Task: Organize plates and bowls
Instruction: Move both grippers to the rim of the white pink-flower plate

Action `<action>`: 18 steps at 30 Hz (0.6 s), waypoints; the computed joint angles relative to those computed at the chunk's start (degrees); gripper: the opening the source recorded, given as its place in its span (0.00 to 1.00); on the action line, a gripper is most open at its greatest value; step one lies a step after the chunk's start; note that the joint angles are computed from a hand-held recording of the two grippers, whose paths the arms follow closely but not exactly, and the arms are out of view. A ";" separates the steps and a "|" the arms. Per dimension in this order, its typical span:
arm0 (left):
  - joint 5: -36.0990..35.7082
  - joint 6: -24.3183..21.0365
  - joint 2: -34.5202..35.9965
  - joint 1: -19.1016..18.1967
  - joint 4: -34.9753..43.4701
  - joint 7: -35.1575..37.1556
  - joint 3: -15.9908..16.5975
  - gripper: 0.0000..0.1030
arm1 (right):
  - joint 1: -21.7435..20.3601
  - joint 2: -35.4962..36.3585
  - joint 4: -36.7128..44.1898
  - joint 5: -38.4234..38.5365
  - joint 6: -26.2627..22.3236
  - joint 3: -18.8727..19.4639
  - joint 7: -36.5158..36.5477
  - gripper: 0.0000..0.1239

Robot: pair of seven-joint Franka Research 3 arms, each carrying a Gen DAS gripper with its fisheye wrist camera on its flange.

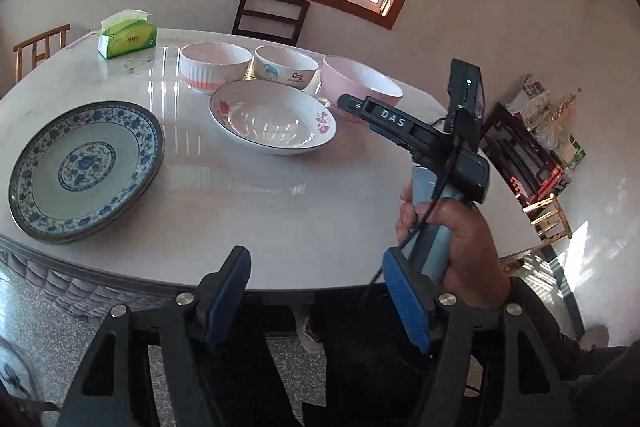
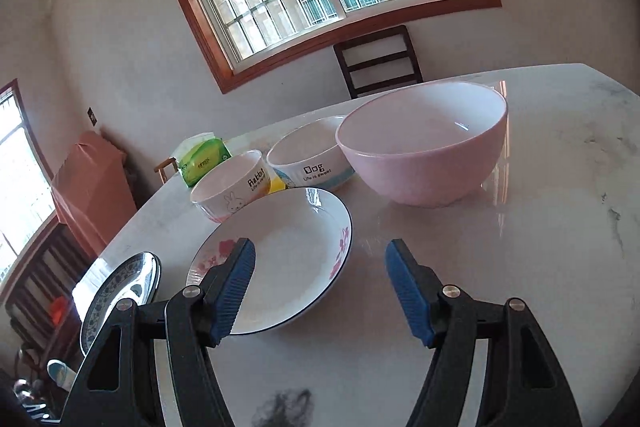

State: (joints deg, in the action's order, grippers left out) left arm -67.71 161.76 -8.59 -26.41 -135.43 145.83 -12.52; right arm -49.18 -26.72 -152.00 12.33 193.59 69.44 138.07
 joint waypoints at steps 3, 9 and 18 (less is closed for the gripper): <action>15.10 4.02 6.32 2.51 6.10 -15.68 -1.49 0.72 | 1.81 3.54 -0.05 -1.12 0.67 -2.72 -2.21 0.53; 32.46 1.94 20.49 4.82 22.10 -32.13 -0.60 0.72 | 3.98 8.20 1.38 0.53 -1.26 -5.67 -8.06 0.53; 48.12 -4.57 33.86 5.41 39.22 -45.23 -0.31 0.72 | 7.95 14.73 3.61 0.88 -3.48 -11.62 -15.27 0.53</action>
State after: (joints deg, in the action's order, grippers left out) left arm -19.58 157.19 25.27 -21.01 -96.22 100.60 -12.83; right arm -41.22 -11.99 -148.39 13.21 190.11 57.82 122.80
